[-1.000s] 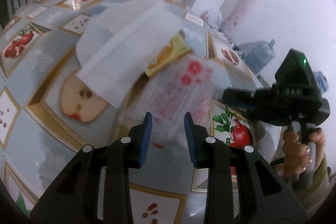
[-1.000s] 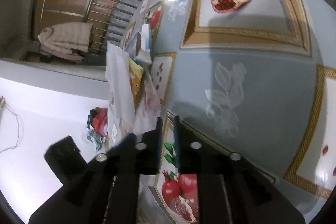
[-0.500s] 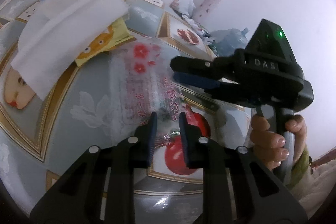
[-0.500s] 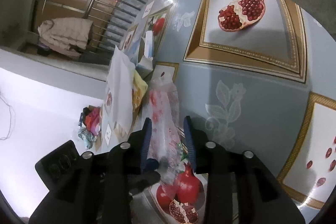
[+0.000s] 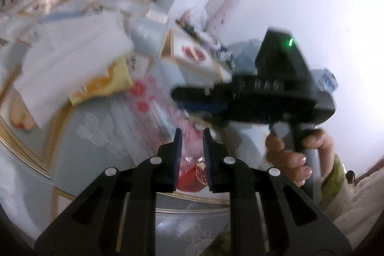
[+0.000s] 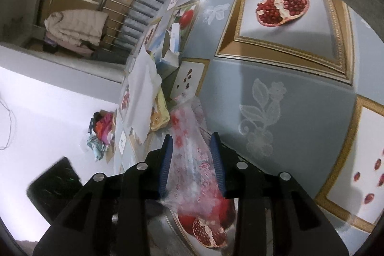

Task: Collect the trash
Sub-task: 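Grasp the clear flowered plastic bag with the right tool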

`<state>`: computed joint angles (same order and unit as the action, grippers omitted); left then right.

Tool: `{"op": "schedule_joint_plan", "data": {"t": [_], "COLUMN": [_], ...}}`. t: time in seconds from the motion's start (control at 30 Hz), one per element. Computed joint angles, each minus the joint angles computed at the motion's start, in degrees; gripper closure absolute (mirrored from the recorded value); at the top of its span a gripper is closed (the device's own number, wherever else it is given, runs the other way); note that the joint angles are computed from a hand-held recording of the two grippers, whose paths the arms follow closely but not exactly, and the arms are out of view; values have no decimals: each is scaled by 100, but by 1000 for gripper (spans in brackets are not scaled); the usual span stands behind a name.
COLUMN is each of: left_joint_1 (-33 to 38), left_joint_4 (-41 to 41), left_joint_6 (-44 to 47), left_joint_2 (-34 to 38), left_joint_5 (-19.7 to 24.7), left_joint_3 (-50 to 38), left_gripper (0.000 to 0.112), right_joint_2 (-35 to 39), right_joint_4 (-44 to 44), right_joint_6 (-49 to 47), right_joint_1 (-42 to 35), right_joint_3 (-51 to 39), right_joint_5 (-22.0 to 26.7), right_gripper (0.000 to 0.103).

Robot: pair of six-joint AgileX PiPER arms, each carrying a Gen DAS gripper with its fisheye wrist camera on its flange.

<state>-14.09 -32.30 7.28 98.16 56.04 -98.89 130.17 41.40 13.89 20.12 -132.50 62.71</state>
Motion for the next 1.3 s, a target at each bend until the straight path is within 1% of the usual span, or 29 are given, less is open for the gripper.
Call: {"op": "schedule_joint_plan", "data": {"t": [0.03,0.1,0.17,0.2,0.23,0.27,0.37,0.47,0.57,0.7,0.8,0.87,0.97,1.07,1.1,1.13,1.3], "left_joint_1": [45,29,-98,-121,-74,-14,-29,10,-4,49,112,123,71,59,53,51,97], "left_joint_4": [94,632,1389,1496,1400,1303,1351,1174,1081,909,651,498,480,380,360,343,268], "left_joint_6": [-35,-388,-935,-1051,-1026,-974,-966,-868,-816,-696,-609,-541,-517,-474,-466,-466,-434], "left_joint_2": [-26,88,365,470,409,406,415,434,354,241,243,245,266,264,259,255,200], "left_joint_5": [10,112,488,579,440,496,485,525,425,323,339,370,394,402,395,382,339], "left_joint_3": [-16,-215,-546,-637,-499,-502,-523,-545,-359,-138,-92,-65,-84,-52,-37,-23,39], "left_gripper": [96,96,96,97,97,97,97,99,100,101,101,102,103,104,104,104,104], "right_joint_2": [-82,-205,-405,-496,-517,-534,-610,-661,-598,-546,-602,-602,-560,-508,-506,-522,-681], "right_joint_4": [32,129,229,259,272,306,492,781,853,1584,1807,1670,1074,639,471,370,-134], "right_joint_6": [-45,-124,-254,-310,-319,-341,-454,-625,-586,-950,-1104,-976,-588,-338,-271,-259,-200], "right_joint_1": [-21,-62,-99,-114,-114,-128,-121,-125,-108,-180,-204,-179,-60,24,58,82,189], "right_joint_3": [148,401,783,939,978,1013,1211,1452,1383,1566,1754,1707,1415,1212,1174,1194,1291], "right_joint_5": [-29,-75,-125,-117,-91,-50,-4,-71,-24,147,98,31,-73,-165,-196,-242,-404], "right_gripper": [71,71,71,71,71,71,71,71,71,71,72,75,81,90,96,99,100]}}
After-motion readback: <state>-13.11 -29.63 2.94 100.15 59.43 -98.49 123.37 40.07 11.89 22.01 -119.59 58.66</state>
